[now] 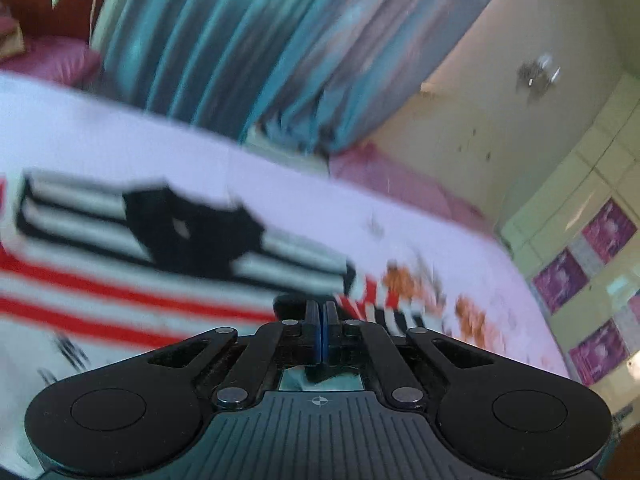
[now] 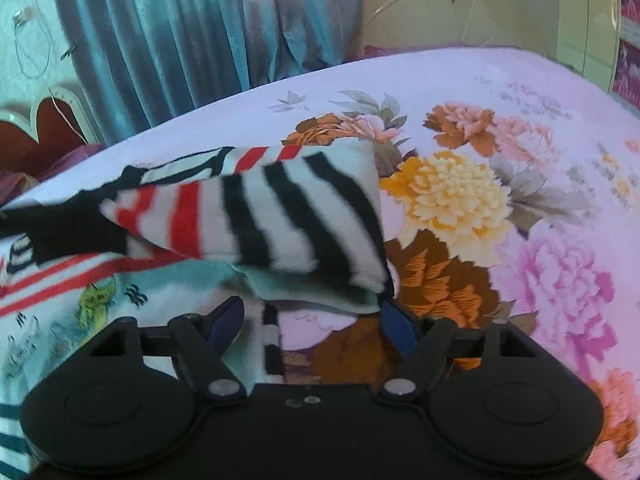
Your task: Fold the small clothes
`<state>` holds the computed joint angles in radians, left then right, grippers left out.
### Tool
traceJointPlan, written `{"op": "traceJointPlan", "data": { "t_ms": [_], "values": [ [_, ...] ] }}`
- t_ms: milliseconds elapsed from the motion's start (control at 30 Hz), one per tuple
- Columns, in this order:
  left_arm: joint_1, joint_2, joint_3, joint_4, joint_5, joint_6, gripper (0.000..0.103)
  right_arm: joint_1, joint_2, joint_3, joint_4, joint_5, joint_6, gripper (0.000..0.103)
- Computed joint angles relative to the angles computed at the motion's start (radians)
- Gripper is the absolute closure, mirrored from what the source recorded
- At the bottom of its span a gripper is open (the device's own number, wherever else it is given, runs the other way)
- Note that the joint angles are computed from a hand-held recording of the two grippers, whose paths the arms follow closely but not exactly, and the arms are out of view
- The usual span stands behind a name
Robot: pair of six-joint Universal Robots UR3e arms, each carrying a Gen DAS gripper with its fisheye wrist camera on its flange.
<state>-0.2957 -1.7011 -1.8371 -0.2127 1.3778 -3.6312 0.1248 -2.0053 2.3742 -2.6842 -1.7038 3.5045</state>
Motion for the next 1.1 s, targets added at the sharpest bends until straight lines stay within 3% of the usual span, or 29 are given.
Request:
{"op": "traceJointPlan", "data": {
  "t_ms": [167,233,400,433,500,533,567,700,767,833,867,900,933,1100],
  "values": [
    [0.126,0.142,-0.1,-0.017,0.024,0.077,0.103,0.018,0.064,-0.027,-0.04,0.018,0.048,0.03],
    [0.2,0.179,-0.126,-0.115,-0.048,0.114,0.103,0.04,0.079,-0.038,-0.047,0.0,0.056,0.031],
    [0.183,0.091,-0.097,-0.228,-0.109,0.128,0.099,0.026,0.063,-0.021,-0.03,0.021,0.064,0.031],
    [0.163,0.052,-0.081,-0.224,-0.109,0.118,0.091,0.028,0.065,-0.022,-0.027,0.016,0.062,0.031],
    [0.125,-0.031,-0.03,-0.22,-0.098,0.058,0.02,0.033,0.055,-0.022,-0.017,0.005,0.062,0.031],
    [0.088,-0.065,-0.032,-0.167,-0.074,0.01,0.011,0.035,0.044,-0.019,-0.012,-0.002,0.063,0.031],
    [0.068,-0.085,-0.035,-0.12,-0.061,-0.007,0.01,0.032,0.03,-0.013,-0.005,-0.006,0.063,0.031],
    [0.015,-0.227,0.075,-0.095,-0.053,-0.02,0.011,0.006,-0.016,0.003,0.026,0.005,0.062,0.03],
    [-0.028,-0.267,0.094,-0.056,-0.006,-0.035,0.013,0.0,-0.022,0.01,0.026,0.007,0.062,0.03],
    [-0.067,-0.282,0.11,-0.039,0.045,-0.02,0.035,0.0,-0.015,0.014,0.018,0.007,0.068,0.031],
    [-0.077,-0.287,0.114,-0.032,0.066,-0.016,0.051,0.0,-0.013,0.016,0.014,0.005,0.071,0.031],
    [-0.071,-0.287,0.108,-0.022,0.061,-0.014,0.077,0.002,-0.008,0.015,0.01,0.002,0.075,0.031],
    [-0.058,-0.291,0.111,-0.034,0.037,-0.022,0.09,0.005,0.002,0.014,0.0,-0.001,0.078,0.031],
    [-0.064,-0.293,0.097,0.008,0.048,-0.01,0.097,0.022,0.045,-0.002,-0.023,-0.013,0.087,0.031]
  ]
}}
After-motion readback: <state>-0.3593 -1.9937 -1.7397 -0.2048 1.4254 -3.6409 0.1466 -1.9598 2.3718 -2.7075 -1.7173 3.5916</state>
